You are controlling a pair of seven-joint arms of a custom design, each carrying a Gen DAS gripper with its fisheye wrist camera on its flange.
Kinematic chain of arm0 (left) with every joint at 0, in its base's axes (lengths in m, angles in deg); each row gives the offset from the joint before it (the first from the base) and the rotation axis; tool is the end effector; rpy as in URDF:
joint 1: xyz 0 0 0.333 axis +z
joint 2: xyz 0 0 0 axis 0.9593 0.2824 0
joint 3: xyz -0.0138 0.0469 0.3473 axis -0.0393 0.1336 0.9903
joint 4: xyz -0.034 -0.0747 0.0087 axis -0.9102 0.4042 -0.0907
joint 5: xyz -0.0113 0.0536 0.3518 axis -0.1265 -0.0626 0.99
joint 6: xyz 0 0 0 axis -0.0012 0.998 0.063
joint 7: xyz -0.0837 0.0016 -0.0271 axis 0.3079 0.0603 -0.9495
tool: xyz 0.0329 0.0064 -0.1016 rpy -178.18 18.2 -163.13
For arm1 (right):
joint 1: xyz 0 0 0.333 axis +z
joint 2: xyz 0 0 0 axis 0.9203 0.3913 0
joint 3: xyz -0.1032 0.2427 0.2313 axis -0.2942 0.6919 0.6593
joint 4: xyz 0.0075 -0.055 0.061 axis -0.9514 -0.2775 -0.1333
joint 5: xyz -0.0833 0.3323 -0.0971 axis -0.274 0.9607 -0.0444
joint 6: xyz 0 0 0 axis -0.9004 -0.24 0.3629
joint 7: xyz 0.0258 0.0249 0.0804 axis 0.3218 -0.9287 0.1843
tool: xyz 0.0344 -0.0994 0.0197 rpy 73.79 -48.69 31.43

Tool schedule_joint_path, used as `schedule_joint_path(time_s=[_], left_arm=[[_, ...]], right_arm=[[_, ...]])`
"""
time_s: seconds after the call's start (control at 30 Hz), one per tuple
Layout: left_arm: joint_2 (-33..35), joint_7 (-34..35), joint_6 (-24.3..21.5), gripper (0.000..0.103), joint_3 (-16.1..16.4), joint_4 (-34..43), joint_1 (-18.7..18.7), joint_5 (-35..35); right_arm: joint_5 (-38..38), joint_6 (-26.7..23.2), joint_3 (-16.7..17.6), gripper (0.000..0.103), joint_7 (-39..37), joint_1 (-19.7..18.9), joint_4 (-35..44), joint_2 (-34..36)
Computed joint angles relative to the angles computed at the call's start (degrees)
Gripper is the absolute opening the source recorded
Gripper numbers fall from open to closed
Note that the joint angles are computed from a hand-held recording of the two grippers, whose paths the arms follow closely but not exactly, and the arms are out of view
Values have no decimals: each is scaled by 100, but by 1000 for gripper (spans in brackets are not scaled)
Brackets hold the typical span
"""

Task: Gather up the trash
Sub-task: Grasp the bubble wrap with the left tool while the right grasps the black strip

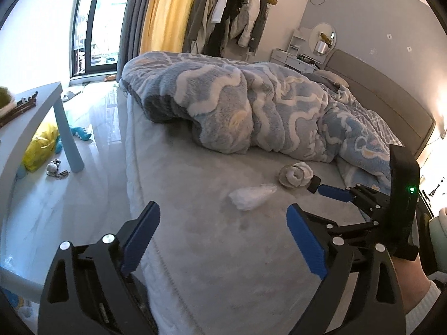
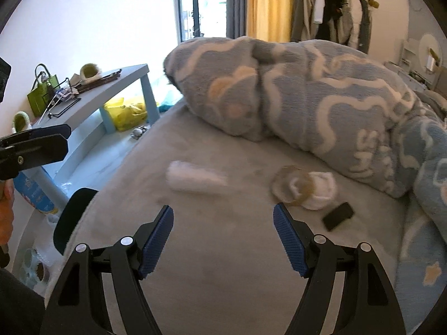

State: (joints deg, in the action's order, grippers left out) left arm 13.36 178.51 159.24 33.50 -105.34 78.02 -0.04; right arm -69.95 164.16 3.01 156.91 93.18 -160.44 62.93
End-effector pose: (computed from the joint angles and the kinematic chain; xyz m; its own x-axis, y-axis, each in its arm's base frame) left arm 0.5696 -0.0071 0.4868 -0.4708 -0.8449 0.2540 -0.6652 0.1508 -0.7313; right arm 0.5573 0.2500 0.4578 0.1820 -0.9833 -0.0048 -0.6987 -0.1259 -0.7042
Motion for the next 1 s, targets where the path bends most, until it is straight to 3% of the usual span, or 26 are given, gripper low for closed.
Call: schedule_joint_path(time_s=[0.47, 0.6, 0.77, 0.9, 1.0], left_arm=[[509, -692, 918, 97, -446, 124, -471, 843], [754, -1340, 1405, 97, -552, 156, -624, 1483], [1064, -2539, 1975, 97, -472, 185, -850, 2573], [1246, -3301, 2022, 98, -430, 297, -925, 3183], [1372, -3908, 2055, 98, -304, 351, -1060, 3746]], right_arm=[[-389, 104, -103, 85, -40, -439, -304, -198], [61, 218, 19, 87, -602, -717, -305, -88], [214, 134, -149, 91, -950, -677, -254, -6], [782, 155, 134, 92, -1766, -1009, -296, 69], [1092, 108, 95, 92, -2121, -1027, -287, 150]])
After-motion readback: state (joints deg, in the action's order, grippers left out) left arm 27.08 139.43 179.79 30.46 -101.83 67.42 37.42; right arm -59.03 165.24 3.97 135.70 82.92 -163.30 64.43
